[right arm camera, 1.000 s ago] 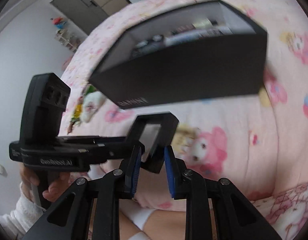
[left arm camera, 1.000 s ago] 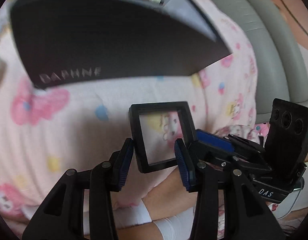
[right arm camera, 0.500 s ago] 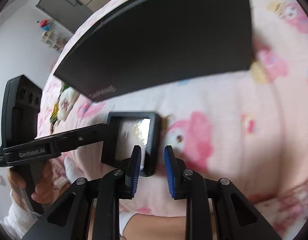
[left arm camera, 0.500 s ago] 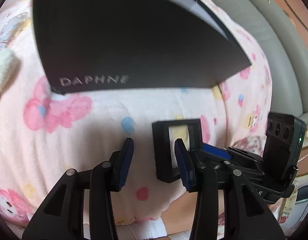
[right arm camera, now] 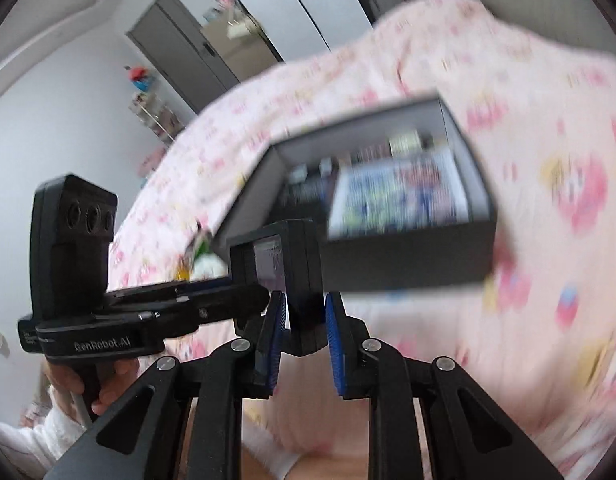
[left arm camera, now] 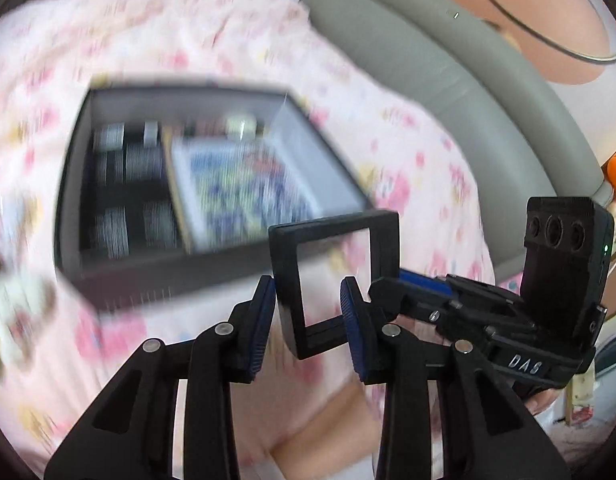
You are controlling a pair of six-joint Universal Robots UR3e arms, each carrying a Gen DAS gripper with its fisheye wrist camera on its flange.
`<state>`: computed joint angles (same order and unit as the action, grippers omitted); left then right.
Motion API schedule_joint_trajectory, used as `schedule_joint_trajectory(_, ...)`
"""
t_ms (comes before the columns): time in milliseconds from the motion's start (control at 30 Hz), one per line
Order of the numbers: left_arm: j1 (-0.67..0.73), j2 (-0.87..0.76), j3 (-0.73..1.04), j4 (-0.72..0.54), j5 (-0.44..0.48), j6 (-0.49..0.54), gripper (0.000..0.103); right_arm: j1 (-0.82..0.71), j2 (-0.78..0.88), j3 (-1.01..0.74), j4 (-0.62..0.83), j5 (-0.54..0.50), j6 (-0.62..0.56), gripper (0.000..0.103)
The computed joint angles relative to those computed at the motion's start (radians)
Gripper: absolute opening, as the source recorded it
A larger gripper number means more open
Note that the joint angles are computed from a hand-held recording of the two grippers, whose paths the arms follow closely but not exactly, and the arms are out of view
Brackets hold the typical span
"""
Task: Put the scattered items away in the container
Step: 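Lift the black frame with the right gripper and carry it toward the DAPHNE box, then lower the black frame into the DAPHNE box over the Shin-chan packet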
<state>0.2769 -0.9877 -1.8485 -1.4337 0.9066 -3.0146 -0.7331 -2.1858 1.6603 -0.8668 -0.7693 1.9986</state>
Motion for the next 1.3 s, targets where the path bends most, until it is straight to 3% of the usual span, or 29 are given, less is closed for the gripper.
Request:
schedule_joint_trajectory(133,-0.132,-0.33,0.187,0.214,0.097,-0.148,0.033,0.253,0.216,-0.009,-0.504,0.012,0.345,0.017)
schedule_joint_trajectory(233,-0.181,-0.512,0.287,0.255,0.143,-0.19,0.033,0.36,0.391,-0.041,-0.737,-0.05,0.5,0.017)
schedule_joint_trajectory(467,-0.202,-0.734,0.371,0.211,0.171,-0.172,0.033,0.437,0.596,-0.076,-0.847,-0.155,0.575,0.017)
schedule_joint_trajectory(633,-0.218,-0.813,0.425,0.139,0.194,-0.178,0.033,0.468,0.628,-0.062,-0.942,-0.23,0.622,0.017)
schedule_joint_trajectory(900,-0.197,-0.78,0.37,0.205,0.211,-0.229,0.033,0.259,0.413,0.062,-1.045,-0.098,0.6,0.017)
schedule_joint_trajectory(1100,-0.286,-0.868,0.46,0.205,0.231,-0.278,0.033,0.215,0.452,0.084,-1.063,-0.108,0.633,0.017)
schedule_joint_trajectory(1233,-0.339,-0.915,0.511,0.19,0.185,-0.267,0.033,0.205,0.47,0.103,-1.073,-0.101,0.64,0.017)
schedule_joint_trajectory(1300,-0.344,-0.897,0.475,0.256,0.162,-0.3,0.033,0.176,0.465,0.102,-1.044,-0.089,0.622,0.017)
